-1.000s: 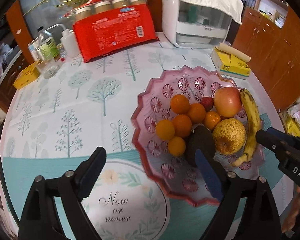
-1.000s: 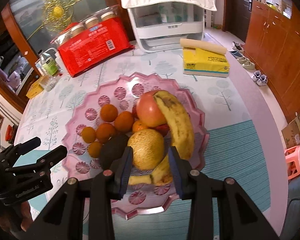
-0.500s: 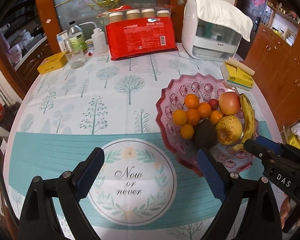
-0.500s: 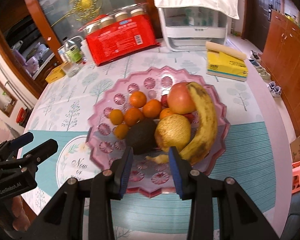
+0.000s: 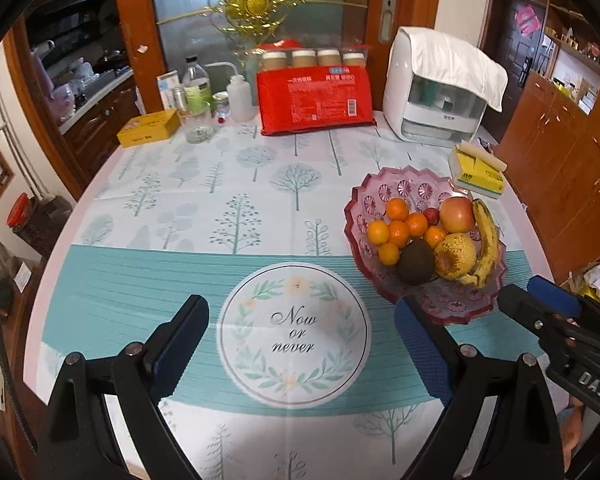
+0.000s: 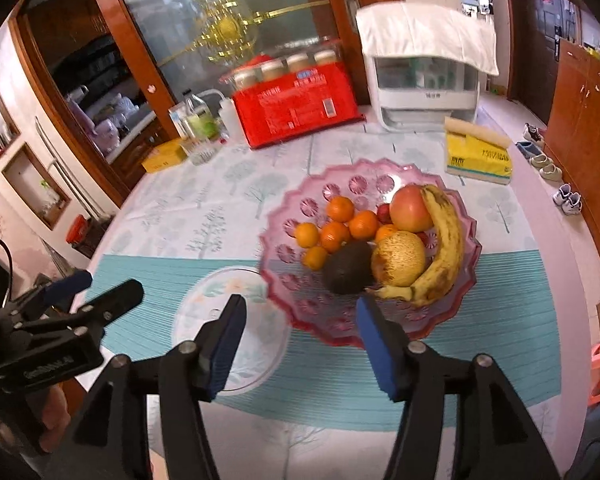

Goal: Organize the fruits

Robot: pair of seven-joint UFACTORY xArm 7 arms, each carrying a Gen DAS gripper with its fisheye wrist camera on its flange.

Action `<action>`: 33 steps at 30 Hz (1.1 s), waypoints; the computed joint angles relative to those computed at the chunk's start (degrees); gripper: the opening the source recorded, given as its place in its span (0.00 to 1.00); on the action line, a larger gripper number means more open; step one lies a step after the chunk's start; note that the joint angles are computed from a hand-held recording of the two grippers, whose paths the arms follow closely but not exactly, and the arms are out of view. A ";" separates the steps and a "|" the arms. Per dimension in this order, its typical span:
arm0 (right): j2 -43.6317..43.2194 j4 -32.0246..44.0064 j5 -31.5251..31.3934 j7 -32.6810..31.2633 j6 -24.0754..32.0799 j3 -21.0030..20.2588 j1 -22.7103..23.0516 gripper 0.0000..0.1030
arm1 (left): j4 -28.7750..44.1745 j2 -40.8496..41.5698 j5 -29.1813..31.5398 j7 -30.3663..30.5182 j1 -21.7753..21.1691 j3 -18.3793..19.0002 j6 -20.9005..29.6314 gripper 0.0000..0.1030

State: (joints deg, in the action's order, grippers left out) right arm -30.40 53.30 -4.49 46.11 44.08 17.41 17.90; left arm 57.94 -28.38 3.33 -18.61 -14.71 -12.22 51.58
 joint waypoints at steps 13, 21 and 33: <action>0.45 8.45 -6.12 7.89 10.11 8.15 0.32 0.65 | -1.93 -10.07 -0.42 1.49 1.02 0.32 5.59 0.91; 2.64 12.30 -9.91 11.09 14.61 10.01 1.48 0.65 | -2.40 -11.76 -0.40 2.35 1.92 0.07 5.52 0.91; 4.39 14.18 -11.49 14.00 17.16 9.64 3.42 0.65 | -2.49 -11.99 -1.17 3.67 2.05 0.57 6.49 0.91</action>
State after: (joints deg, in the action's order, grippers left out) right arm -26.01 67.48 -15.99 60.11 61.24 27.05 21.32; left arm 55.45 -40.36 2.16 -14.94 -12.66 -11.65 58.07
